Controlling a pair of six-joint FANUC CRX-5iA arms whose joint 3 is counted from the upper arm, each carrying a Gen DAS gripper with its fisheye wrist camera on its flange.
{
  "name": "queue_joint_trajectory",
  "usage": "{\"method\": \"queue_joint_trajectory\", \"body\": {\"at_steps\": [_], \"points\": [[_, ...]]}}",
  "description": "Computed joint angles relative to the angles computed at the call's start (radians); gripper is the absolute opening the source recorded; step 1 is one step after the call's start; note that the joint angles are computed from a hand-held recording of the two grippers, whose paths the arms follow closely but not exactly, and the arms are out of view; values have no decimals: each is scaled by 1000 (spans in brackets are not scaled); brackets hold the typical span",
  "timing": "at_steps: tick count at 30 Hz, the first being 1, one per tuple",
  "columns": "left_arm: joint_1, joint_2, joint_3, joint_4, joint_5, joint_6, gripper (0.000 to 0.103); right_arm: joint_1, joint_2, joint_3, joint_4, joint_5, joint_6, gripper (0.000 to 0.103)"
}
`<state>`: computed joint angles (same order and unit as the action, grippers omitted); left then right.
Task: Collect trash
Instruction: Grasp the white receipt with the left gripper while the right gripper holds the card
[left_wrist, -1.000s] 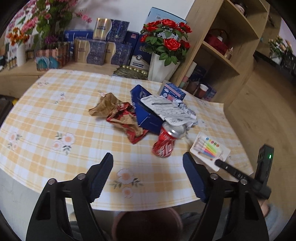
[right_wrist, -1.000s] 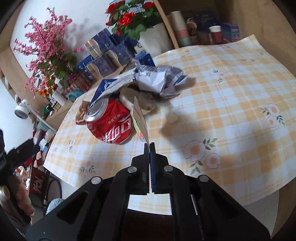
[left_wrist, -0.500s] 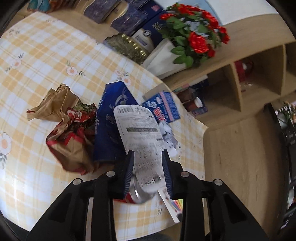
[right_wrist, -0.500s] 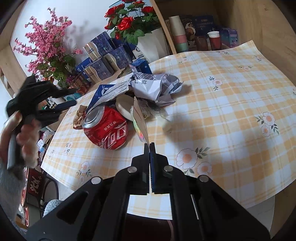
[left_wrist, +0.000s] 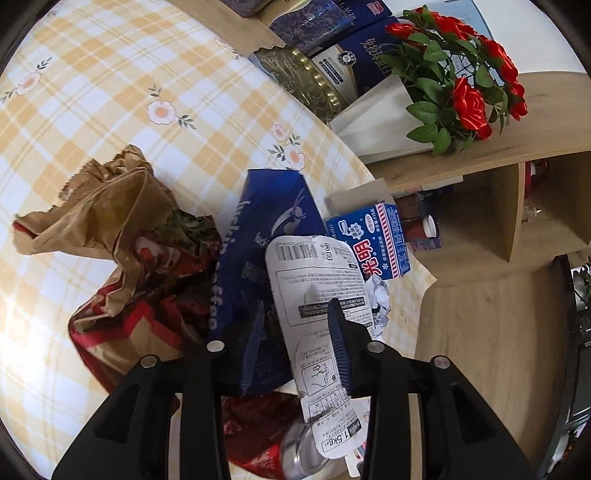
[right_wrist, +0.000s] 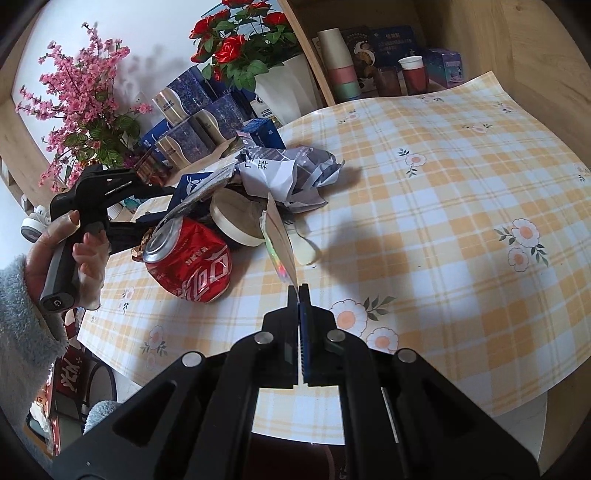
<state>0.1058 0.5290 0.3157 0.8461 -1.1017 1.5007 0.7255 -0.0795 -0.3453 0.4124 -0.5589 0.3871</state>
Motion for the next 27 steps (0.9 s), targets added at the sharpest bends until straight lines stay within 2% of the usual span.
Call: {"method": "queue_joint_trajectory", "body": {"at_steps": [4,11,18,21,23,25,27], "points": [[-15,15,13,15,-11,-21,42,-4,2,-2,6,8,-18,5],[-22,17,15,7,-13,-34,43,-24,-1,-1,170,54,-111,5],[-22,16,11,12,-16,-39,43,-47,90,105,245,147,-90,5],[-20,20,3,35,-22,-49,43,-39,140,172,156,127,-5,5],[-20,26,-8,72,-34,-58,46,-35,176,222,42,91,65,5],[-22,33,-28,136,-50,-81,53,-42,188,229,-37,96,82,5],[-26,37,-31,152,-53,-94,53,-41,187,221,-55,100,77,5]]}}
